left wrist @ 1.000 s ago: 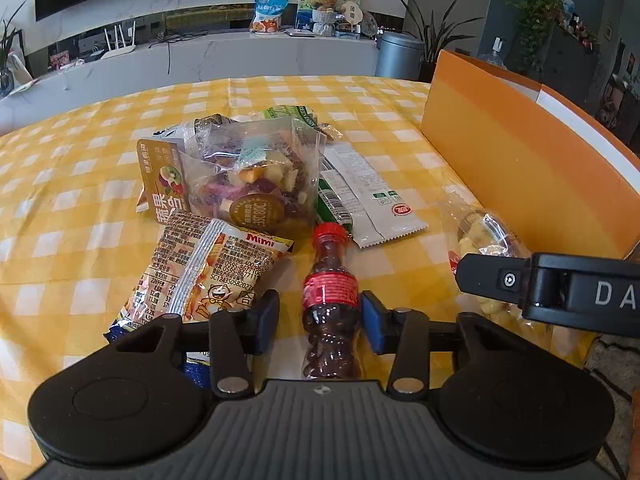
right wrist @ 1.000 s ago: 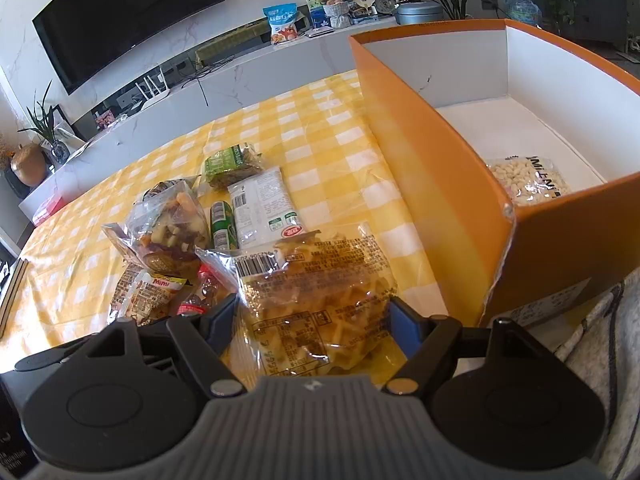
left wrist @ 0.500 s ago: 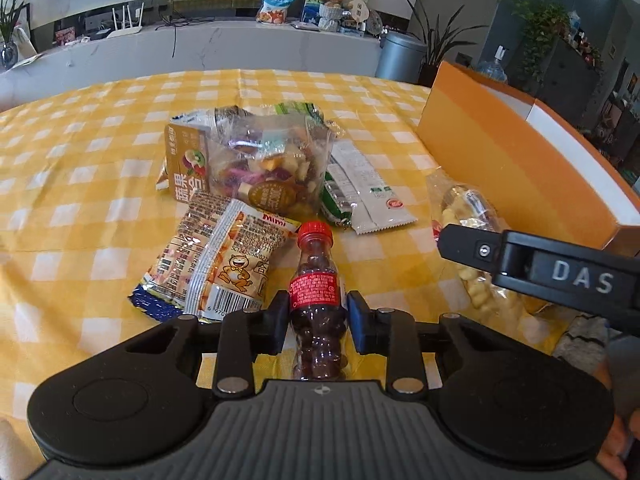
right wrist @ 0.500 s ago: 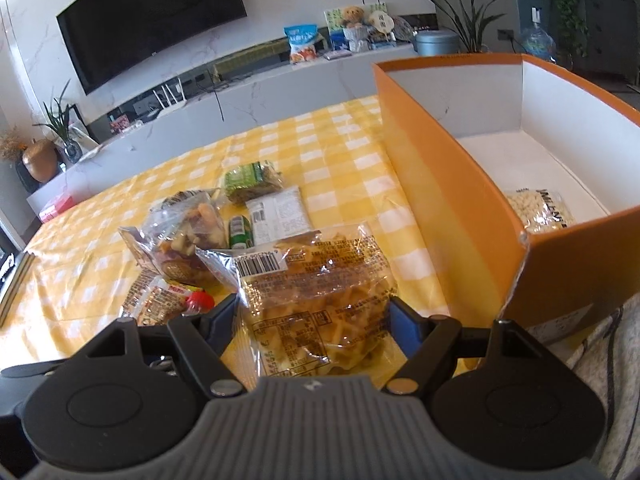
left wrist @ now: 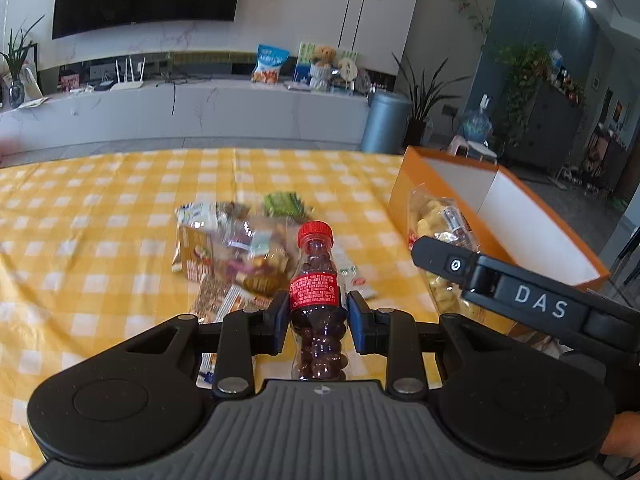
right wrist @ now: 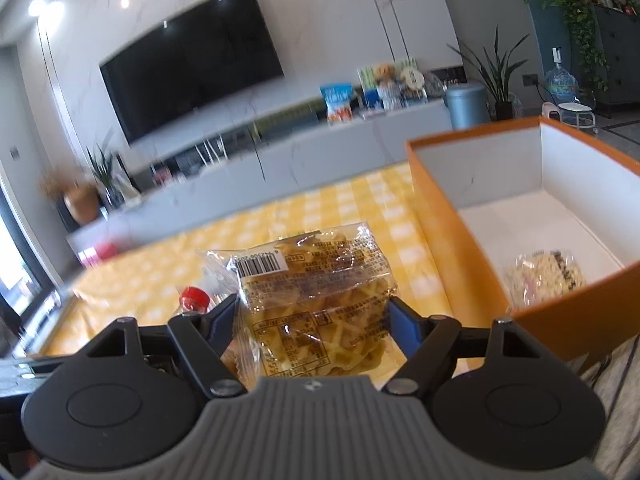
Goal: Organize snacks
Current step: 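Carry the cola bottle with the left gripper while the right gripper drops the waffle pack into the box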
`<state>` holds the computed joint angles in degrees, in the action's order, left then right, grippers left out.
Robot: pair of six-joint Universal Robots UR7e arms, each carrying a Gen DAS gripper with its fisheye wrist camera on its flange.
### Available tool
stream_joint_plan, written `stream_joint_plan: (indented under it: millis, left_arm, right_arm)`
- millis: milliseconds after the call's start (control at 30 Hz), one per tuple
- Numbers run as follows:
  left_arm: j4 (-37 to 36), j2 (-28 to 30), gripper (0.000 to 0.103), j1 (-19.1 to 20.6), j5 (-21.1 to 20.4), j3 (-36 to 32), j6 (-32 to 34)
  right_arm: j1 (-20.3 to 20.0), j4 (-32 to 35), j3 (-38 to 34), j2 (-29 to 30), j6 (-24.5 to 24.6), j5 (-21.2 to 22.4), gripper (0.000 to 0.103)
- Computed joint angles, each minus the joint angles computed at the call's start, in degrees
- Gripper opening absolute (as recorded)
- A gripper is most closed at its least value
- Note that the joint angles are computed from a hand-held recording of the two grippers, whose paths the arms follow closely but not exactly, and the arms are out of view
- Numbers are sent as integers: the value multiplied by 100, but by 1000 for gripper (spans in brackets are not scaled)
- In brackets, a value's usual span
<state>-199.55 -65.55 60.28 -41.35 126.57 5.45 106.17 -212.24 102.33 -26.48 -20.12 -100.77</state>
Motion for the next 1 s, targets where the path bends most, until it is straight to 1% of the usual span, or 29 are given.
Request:
stream_joint_plan:
  millis: [67,133,233,367,467,500,533,600,667,700,733,800,833,900,1000]
  left_arm:
    - [-68,0,34,-72,-28,-34,69]
    - [-34,-3,34,-122,-107,-96,165]
    - [-137,59,34,-176,-186,-181,393]
    - [-162,193,34,-157,-330,-377,478]
    - [-65,243,34,-91,-547,-488,378]
    - [-40,255,34,-67,-620,-509,350]
    - [-20,266,34,-49,-685,-522,342]
    - [21,314,34,-30,-777,-561,334]
    - [44,359,35,-16,-820,-585,337]
    - [53,390,35,-24,-811,-591,320]
    - [87,411,35,-26,-802,-601,300]
    - [122,417,35,-41,-804,-567,275]
    - [119,414,35,-50,-813,-548,281]
    - [76,403,35,-76,-818,-505,309]
    - [43,390,34,-144,-751,-455,293]
  right_arm:
    - [-45,-250,75,-76,20,256,75]
    - [-94,-511,149,-159,62,414,75]
    - [-232,-804,234,-324,256,602,75]
    - [-378,-1000,153,-472,495,186,76]
    - [-495,-932,59,-569,813,-140,75]
    - [-515,-962,16,-571,851,-271,75]
    - [-515,-1006,-48,-560,819,-493,75]
    - [-453,-1063,-283,-469,642,-1091,75]
    - [-361,-1191,-617,-256,496,-1728,76]
    - [-313,-1187,-786,-149,566,-2098,76]
    - [-271,-1047,-942,-66,658,-2415,75]
    - [-258,-460,-1093,-45,822,-2630,75]
    - [-237,-354,-1178,-3,771,-2702,75]
    - [-152,-416,-1418,177,561,-3166,75]
    - [-44,-360,-1745,425,213,-3605,75]
